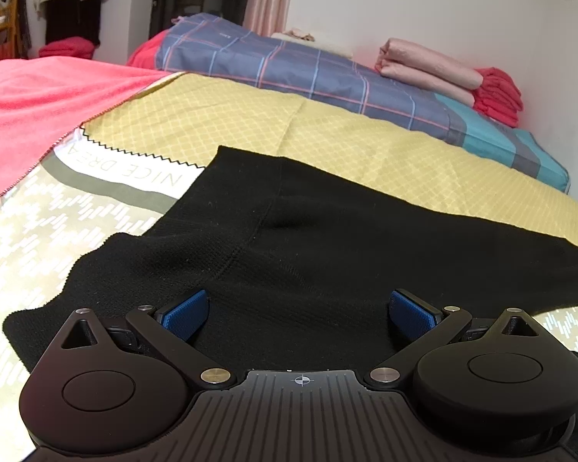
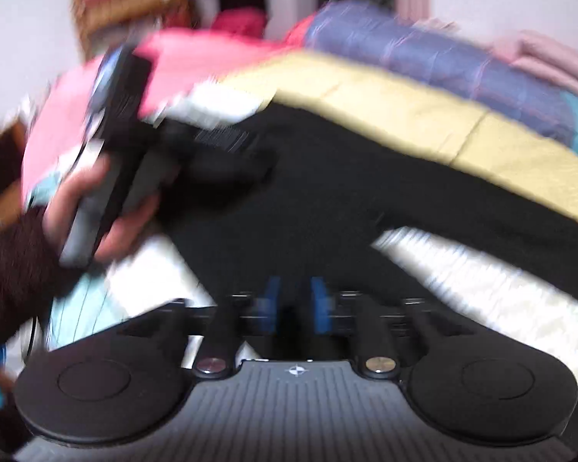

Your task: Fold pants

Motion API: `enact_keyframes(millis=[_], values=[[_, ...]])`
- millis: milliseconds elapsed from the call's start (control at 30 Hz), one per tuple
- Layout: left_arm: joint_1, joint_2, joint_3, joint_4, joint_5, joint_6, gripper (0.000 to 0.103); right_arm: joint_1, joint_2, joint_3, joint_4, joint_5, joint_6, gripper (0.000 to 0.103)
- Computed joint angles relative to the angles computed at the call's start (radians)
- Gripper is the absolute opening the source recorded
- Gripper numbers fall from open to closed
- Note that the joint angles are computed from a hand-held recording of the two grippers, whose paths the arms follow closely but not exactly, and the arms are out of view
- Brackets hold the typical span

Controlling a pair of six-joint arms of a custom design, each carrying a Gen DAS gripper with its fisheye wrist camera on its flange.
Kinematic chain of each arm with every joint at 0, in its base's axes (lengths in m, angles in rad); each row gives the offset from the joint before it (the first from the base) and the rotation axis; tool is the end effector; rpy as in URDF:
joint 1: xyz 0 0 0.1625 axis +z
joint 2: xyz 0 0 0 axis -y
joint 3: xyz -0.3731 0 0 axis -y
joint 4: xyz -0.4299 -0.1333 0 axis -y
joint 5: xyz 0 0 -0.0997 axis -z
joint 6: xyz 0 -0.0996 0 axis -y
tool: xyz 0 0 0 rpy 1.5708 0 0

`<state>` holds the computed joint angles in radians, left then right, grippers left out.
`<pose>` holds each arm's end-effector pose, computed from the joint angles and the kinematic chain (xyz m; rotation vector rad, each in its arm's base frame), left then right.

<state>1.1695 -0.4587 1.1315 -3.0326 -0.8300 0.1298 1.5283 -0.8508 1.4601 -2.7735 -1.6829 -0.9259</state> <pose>-0.1252 -0.8085 0.0788 0.2453 2.3214 -1.0717 0.0908 -0.7411 0.1707 1.1095 -2.4545 0.6584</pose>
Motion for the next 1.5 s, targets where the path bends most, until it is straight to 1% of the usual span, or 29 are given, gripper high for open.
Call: enact_keyframes(millis=[33,100,167,200,233,267,333,400,433,467,500,533,567,600,633,667,700,733,767,800,900,967,1033,1167,1267,1300,1367,1433,1500], values=[[-0.003,-0.007,0.002,0.019,0.004,-0.014,0.103,-0.010,0.013,-0.019,-0.043,0.020,0.015,0.063],[-0.012,-0.021,0.012,0.030,0.026,-0.034,0.103,-0.018,0.063,-0.077,-0.146,0.029,0.015,0.063],[-0.019,-0.027,0.004,0.046,0.034,-0.047,0.103,-0.023,0.127,-0.148,-0.256,-0.014,-0.003,0.063],[-0.022,-0.025,-0.011,0.062,0.032,-0.046,0.103,-0.027,0.156,-0.199,-0.257,-0.042,0.027,0.063],[-0.025,-0.015,-0.035,0.076,0.037,-0.040,0.103,-0.036,0.177,-0.244,-0.242,-0.048,0.057,0.063],[-0.028,0.002,-0.068,0.085,0.044,-0.028,0.103,-0.045,0.200,-0.284,-0.250,-0.053,0.065,0.063],[-0.028,0.046,-0.153,0.134,0.047,-0.012,0.103,-0.058,0.252,-0.375,-0.247,-0.105,0.085,0.064],[-0.016,0.101,-0.261,0.242,0.032,-0.022,0.103,-0.078,0.288,-0.469,-0.164,-0.155,0.115,0.065],[-0.009,0.136,-0.321,0.300,0.049,-0.043,0.103,-0.091,0.304,-0.517,-0.103,-0.186,0.135,0.057],[-0.005,0.173,-0.378,0.361,0.090,-0.068,0.103,-0.104,0.295,-0.534,-0.054,-0.175,0.165,0.049],[0.000,0.201,-0.411,0.382,0.124,-0.065,0.103,-0.120,0.265,-0.520,-0.030,-0.122,0.208,0.045],[0.003,0.216,-0.418,0.360,0.137,-0.029,0.103,-0.136,0.236,-0.495,-0.047,-0.078,0.266,0.060],[0.000,0.220,-0.401,0.300,0.147,0.025,0.103,-0.143,0.222,-0.475,-0.106,-0.066,0.328,0.070],[-0.004,0.226,-0.401,0.282,0.160,0.043,0.103,-0.160,0.211,-0.462,-0.152,-0.013,0.369,0.081],[-0.007,0.236,-0.413,0.285,0.177,0.043,0.103,-0.169,0.204,-0.457,-0.157,0.002,0.399,0.080],[-0.008,0.245,-0.427,0.297,0.191,0.041,0.103,-0.172,0.213,-0.483,-0.119,-0.025,0.431,0.080],[-0.009,0.252,-0.436,0.303,0.200,0.048,0.103,-0.174,0.239,-0.525,-0.094,-0.094,0.451,0.072],[-0.010,0.253,-0.436,0.299,0.204,0.055,0.103,-0.170,0.264,-0.557,-0.111,-0.154,0.430,0.056],[-0.009,0.250,-0.430,0.292,0.204,0.057,0.103,-0.164,0.274,-0.558,-0.168,-0.197,0.389,0.054],[-0.009,0.245,-0.421,0.284,0.200,0.058,0.103,-0.154,0.291,-0.584,-0.184,-0.251,0.389,0.053],[-0.008,0.240,-0.414,0.271,0.195,0.054,0.103,-0.148,0.248,-0.511,-0.273,-0.298,0.443,0.065],[-0.008,0.245,-0.419,0.271,0.198,0.059,0.103,-0.141,0.201,-0.429,-0.321,-0.311,0.395,0.065],[-0.008,0.247,-0.422,0.268,0.197,0.062,0.103,-0.124,0.153,-0.342,-0.355,-0.310,0.341,0.072],[-0.007,0.245,-0.417,0.259,0.189,0.060,0.103,-0.109,0.036,-0.138,-0.422,-0.251,0.280,0.079],[-0.007,0.245,-0.416,0.255,0.188,0.062,0.103,-0.108,-0.054,0.028,-0.482,-0.204,0.204,0.082],[-0.007,0.244,-0.415,0.255,0.188,0.061,0.103,-0.106,-0.067,0.056,-0.492,-0.191,0.177,0.086],[-0.006,0.242,-0.412,0.250,0.184,0.061,0.103,-0.117,-0.108,0.125,-0.496,-0.181,0.124,0.087],[-0.006,0.239,-0.405,0.244,0.180,0.061,0.103,-0.129,-0.104,0.129,-0.506,-0.253,0.102,0.084],[-0.006,0.237,-0.402,0.240,0.178,0.061,0.103,-0.131,-0.065,0.089,-0.570,-0.387,0.142,0.081]])
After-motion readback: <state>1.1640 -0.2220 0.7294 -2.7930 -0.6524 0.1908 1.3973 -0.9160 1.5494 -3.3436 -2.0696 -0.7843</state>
